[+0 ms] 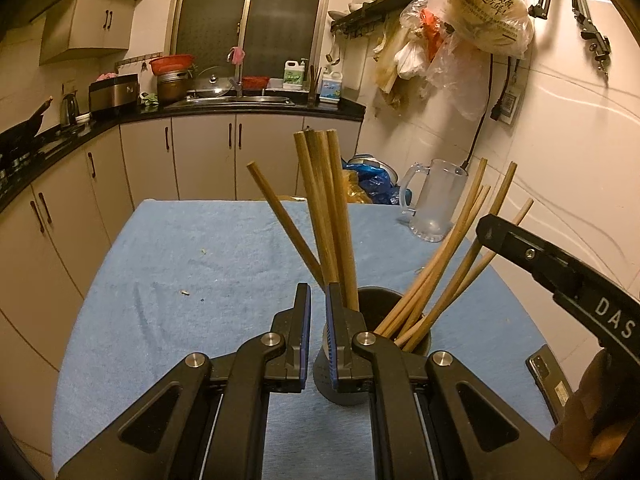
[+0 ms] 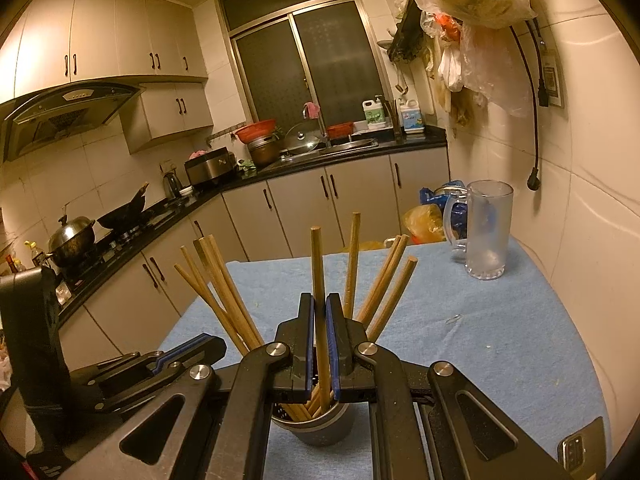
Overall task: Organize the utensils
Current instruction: 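Lower the chopsticks into the black cup and open both tools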
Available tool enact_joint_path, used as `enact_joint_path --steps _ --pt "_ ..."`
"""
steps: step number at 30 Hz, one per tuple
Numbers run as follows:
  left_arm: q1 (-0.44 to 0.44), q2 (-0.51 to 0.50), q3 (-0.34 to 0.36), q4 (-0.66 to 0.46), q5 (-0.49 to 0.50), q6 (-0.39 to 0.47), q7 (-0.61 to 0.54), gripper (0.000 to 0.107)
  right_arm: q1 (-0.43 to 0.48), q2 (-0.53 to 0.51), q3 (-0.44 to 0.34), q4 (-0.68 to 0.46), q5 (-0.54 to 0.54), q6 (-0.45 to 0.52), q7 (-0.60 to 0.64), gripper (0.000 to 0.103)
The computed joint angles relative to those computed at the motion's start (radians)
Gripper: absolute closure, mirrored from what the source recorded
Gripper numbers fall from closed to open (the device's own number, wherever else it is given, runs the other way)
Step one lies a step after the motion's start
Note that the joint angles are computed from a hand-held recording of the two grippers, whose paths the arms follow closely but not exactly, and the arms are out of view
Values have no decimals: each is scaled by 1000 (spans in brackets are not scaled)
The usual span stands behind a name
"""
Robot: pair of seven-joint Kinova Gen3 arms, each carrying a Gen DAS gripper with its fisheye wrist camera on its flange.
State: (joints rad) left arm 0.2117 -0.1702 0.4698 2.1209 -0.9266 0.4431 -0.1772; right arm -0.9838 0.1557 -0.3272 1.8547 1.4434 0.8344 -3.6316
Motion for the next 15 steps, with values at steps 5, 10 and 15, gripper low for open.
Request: enact_joint_path --steps 5,10,15 --pt "4 -5 -8 -5 25 7 -16 85 4 -15 -3 5 1 -12 -4 95" --pt "-9 -52 15 8 36 27 -4 77 -16 -54 -31 28 20 46 -38 74" --pt "-57 -151 83 33 103 71 3 56 -43 -101 -82 58 -5 148 -71 45"
